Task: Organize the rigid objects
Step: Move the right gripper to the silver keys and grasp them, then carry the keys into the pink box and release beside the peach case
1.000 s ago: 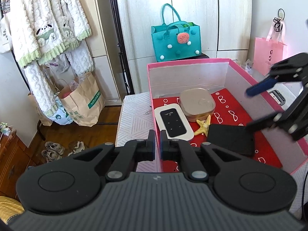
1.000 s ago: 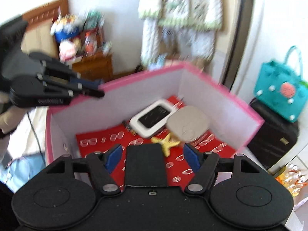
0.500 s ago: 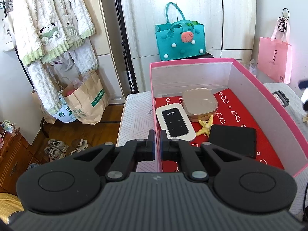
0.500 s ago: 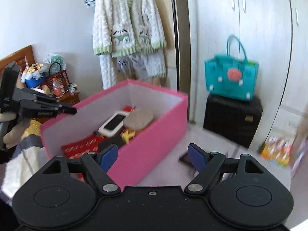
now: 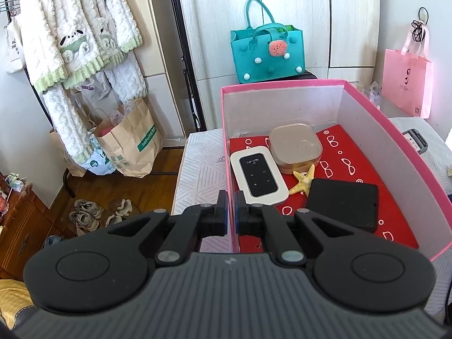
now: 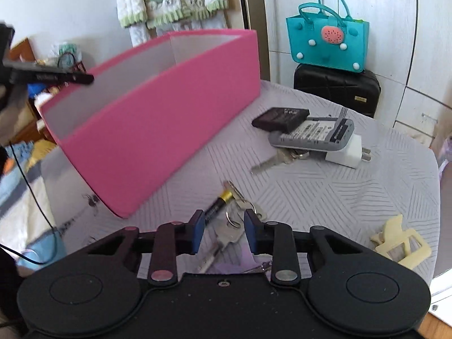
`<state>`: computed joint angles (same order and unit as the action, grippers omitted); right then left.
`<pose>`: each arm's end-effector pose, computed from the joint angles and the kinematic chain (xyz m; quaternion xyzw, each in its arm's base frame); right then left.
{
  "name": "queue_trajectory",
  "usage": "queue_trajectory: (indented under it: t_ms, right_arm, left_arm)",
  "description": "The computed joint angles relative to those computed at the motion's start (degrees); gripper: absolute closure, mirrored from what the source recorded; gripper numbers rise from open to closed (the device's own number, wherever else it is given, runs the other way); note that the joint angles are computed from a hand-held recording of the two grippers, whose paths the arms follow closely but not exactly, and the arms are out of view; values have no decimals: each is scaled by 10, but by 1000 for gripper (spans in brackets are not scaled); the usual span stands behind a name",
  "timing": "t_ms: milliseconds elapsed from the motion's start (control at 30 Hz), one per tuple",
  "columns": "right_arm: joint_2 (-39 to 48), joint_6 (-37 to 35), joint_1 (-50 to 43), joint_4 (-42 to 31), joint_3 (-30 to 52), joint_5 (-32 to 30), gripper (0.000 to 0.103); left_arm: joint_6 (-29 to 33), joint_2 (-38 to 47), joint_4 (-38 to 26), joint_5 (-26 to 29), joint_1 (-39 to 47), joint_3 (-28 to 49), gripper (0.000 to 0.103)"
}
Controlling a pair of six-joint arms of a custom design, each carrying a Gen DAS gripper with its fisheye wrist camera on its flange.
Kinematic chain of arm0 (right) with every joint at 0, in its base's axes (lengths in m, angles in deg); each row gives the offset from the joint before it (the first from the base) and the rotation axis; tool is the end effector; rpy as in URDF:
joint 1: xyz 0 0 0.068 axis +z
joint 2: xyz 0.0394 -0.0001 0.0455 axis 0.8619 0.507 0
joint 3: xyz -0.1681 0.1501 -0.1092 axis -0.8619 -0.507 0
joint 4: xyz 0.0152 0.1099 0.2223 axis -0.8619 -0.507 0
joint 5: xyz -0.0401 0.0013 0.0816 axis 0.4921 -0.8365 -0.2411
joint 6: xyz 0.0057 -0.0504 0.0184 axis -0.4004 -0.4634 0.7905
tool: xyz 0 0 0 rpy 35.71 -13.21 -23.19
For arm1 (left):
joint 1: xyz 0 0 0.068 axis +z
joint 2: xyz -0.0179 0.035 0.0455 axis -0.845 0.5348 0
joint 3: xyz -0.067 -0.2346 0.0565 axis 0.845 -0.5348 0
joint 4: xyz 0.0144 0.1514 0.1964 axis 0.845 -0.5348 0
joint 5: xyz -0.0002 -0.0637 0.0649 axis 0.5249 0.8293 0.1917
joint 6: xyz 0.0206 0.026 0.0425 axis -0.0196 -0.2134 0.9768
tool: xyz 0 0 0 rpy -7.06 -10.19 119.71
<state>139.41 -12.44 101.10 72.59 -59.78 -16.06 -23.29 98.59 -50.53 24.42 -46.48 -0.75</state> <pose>0.1496 0.1169 0.0144 -0.0154 0.9295 0.0742 0.3610 0.3484 0.0507 0.0919 0.2950 0.8595 -0.0805 0.4095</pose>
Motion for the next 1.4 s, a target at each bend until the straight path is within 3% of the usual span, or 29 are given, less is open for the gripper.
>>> queue_trajectory:
  t_ms: [133, 300, 333, 367, 433, 700, 800, 967, 1133, 1233, 1400]
  right_arm:
    - [34, -13, 15, -42, 39, 29, 70]
    - [75, -3, -2, 16, 45, 47, 68]
    - [76, -9, -4, 17, 46, 48, 75]
    - [72, -11, -3, 8, 48, 53, 89]
    - [64, -4, -15, 31, 35, 35, 97]
    - [-19, 20, -25, 83, -20, 21, 97]
    - [-95, 7, -26, 41, -26, 20, 97]
    - [-263, -47, -53, -92, -7, 2, 97]
    - [-360, -88, -72, -183, 44, -24, 97]
    - [-353, -103, -91, -167, 71, -73, 97]
    - [-237, -106, -110, -113, 129, -133, 97]
  left_arm:
    - [-2, 0, -3, -2, -1, 1, 99]
    - [-2, 0, -4, -2, -1, 2, 99]
    - [-2, 0, -3, -3, -1, 2, 98]
    - [-3, 0, -3, -4, -2, 2, 98]
    - [-2, 0, -3, -3, -2, 2, 98]
    - [-6, 5, 3, 1, 0, 0, 98]
    - [-8, 6, 7, 1, 0, -2, 98]
    - [-9, 2, 1, -4, -1, -1, 98]
    - [-22, -2, 34, -1, -1, -20, 99]
    - [-27, -4, 35, -5, -3, -22, 99]
    - [-29, -5, 10, -2, -2, -9, 99]
